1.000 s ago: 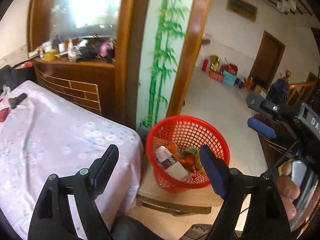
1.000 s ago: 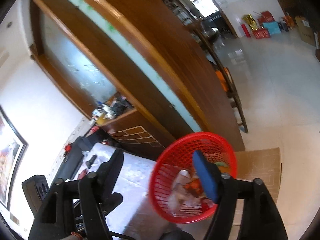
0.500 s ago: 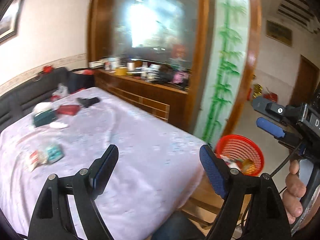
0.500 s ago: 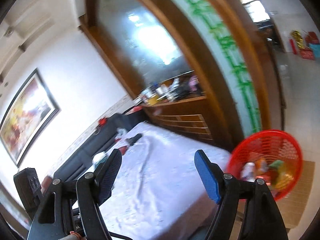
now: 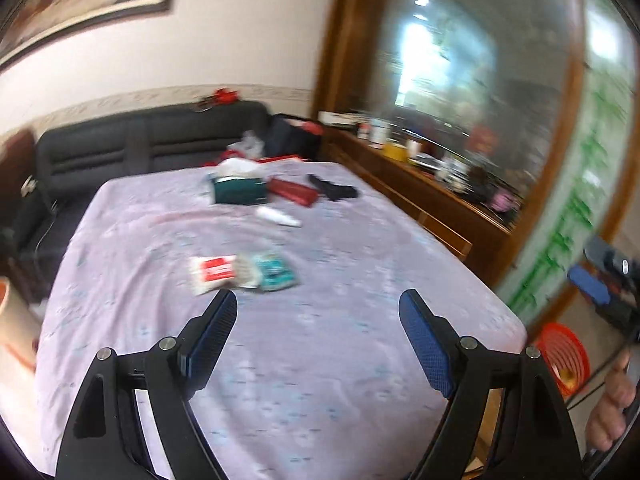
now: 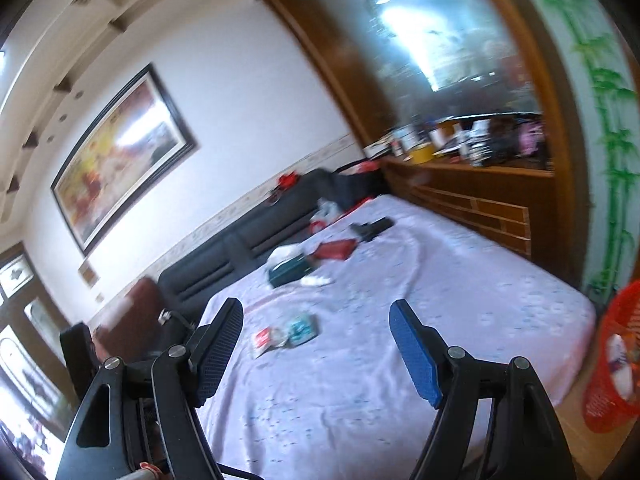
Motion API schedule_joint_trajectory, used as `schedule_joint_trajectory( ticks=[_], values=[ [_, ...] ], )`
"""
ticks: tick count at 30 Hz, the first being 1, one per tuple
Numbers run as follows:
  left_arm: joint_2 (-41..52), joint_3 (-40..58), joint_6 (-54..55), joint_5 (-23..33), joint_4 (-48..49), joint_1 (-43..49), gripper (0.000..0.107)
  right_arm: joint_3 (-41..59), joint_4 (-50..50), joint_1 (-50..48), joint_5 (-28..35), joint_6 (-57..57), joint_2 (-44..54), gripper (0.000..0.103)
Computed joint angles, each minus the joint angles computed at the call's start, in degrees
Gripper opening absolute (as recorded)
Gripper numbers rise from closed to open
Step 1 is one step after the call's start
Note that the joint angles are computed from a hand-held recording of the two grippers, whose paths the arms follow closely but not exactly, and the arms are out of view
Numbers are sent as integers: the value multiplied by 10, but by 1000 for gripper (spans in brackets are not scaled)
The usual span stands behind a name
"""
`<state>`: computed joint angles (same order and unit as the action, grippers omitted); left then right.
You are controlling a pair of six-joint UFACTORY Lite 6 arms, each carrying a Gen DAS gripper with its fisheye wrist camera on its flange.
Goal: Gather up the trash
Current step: 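Move both open tools back over the bed toward the wipe packs, then grasp the white-red wipe pack with left tool while right tool grasps the teal wipe pack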
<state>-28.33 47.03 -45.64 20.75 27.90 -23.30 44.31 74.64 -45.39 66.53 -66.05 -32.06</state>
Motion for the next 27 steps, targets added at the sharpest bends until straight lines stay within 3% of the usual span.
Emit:
schedule_joint_trajectory(
  ticks=[3, 7, 13, 16, 21, 24, 27],
  values=[
    [-1, 7, 168, -11, -166, 90, 82, 9, 5, 108, -70, 10, 28, 80],
    [30, 31, 230, -21, -219, 146, 82, 46, 20, 238, -139, 0, 112, 80],
    [140, 99, 388, -47, -333, 203, 82, 147, 49, 367, -182, -25, 296, 80],
    [230, 160, 562, -33, -488, 233, 82, 220, 54, 410, -202, -17, 399, 80],
    [424, 313, 651, 32, -590, 270, 82, 405, 24, 455, -210, 35, 602, 80],
    [528, 421, 640, 62, -581, 276, 82, 553, -32, 472, -208, 105, 735, 80],
    [667, 593, 605, 120, -537, 281, 82, 709, -91, 482, -184, 187, 860, 79]
  ],
)
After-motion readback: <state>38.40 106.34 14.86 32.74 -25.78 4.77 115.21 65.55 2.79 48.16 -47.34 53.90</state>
